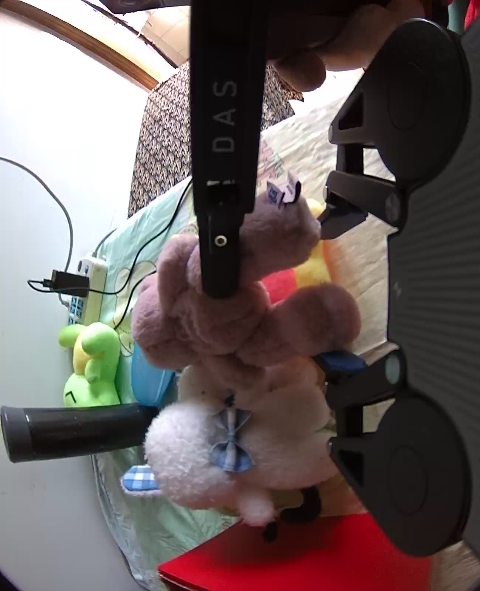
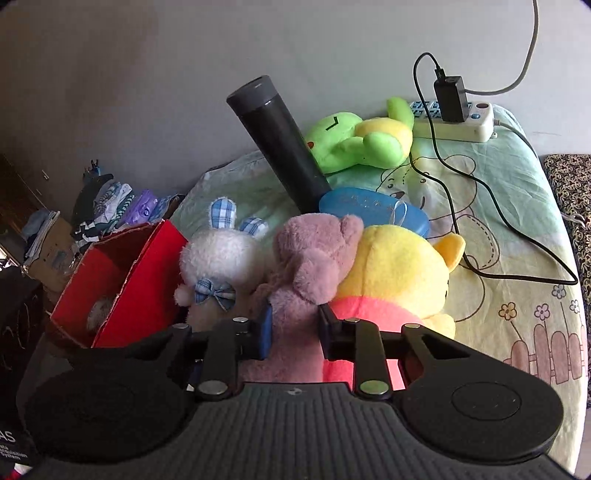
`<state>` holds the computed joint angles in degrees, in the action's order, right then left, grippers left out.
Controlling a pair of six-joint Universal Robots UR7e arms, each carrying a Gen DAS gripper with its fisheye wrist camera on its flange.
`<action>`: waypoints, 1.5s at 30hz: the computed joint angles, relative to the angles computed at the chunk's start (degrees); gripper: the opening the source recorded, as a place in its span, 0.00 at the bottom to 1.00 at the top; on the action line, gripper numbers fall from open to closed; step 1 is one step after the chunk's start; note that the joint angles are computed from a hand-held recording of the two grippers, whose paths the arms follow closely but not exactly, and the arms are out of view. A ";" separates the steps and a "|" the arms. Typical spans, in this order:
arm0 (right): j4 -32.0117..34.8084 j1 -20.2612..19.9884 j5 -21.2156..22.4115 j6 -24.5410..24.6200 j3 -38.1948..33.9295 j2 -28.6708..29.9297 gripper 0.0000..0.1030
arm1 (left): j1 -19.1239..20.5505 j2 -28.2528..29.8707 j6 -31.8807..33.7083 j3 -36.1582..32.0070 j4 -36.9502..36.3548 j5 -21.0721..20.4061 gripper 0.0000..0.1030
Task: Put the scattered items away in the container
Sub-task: 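Grasp the pink teddy bear with both grippers and lift it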
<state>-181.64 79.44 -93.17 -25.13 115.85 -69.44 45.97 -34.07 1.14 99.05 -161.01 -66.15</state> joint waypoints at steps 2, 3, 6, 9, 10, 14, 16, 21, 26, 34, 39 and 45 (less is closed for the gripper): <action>-0.33 0.02 -0.17 0.01 1.47 -1.06 0.27 | -0.20 -1.09 -0.43 1.62 -0.27 -1.09 0.62; -0.53 -0.05 -0.27 0.04 2.29 -1.59 0.27 | -0.21 -1.55 -0.60 2.32 -0.18 -1.89 0.62; -1.09 -0.48 -0.67 0.06 5.13 -3.17 0.27 | -0.44 -2.13 -0.71 4.26 0.31 -2.99 0.62; -1.25 -1.43 -0.69 0.57 7.87 -4.47 0.27 | -1.03 -2.01 -0.53 5.58 0.83 -2.23 0.63; -1.61 -1.70 -0.80 0.79 8.62 -4.66 0.27 | -1.12 -1.84 -0.38 5.68 1.12 -1.98 0.64; -2.25 -2.44 -1.27 2.41 10.26 -4.84 0.32 | -0.73 -0.84 0.57 5.27 0.60 -0.71 0.71; -1.38 -2.80 -1.42 4.02 10.21 -4.88 0.34 | -0.56 -0.18 0.79 4.56 0.77 0.40 0.71; -4.32 -2.89 -0.67 4.64 10.24 -4.67 0.43 | -0.65 0.33 5.30 4.54 -2.21 3.71 0.77; -6.75 -2.17 -0.43 3.49 8.66 -3.04 0.50 | -0.05 1.21 8.92 4.43 -7.23 5.05 0.83; 0.94 -3.12 1.43 4.60 5.69 -1.47 0.43 | 0.37 5.14 8.80 0.59 -5.88 6.02 0.57; 1.51 -3.94 3.68 3.72 5.90 -1.71 0.40 | 0.38 5.17 8.84 0.56 -6.05 5.95 0.53; 3.73 -5.03 6.98 4.50 5.94 -3.12 0.37 | -1.39 3.74 7.62 3.32 -7.90 6.50 0.50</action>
<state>-177.91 74.40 -86.18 -20.62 121.79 -72.57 44.58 -30.33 8.76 102.37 -168.91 -59.64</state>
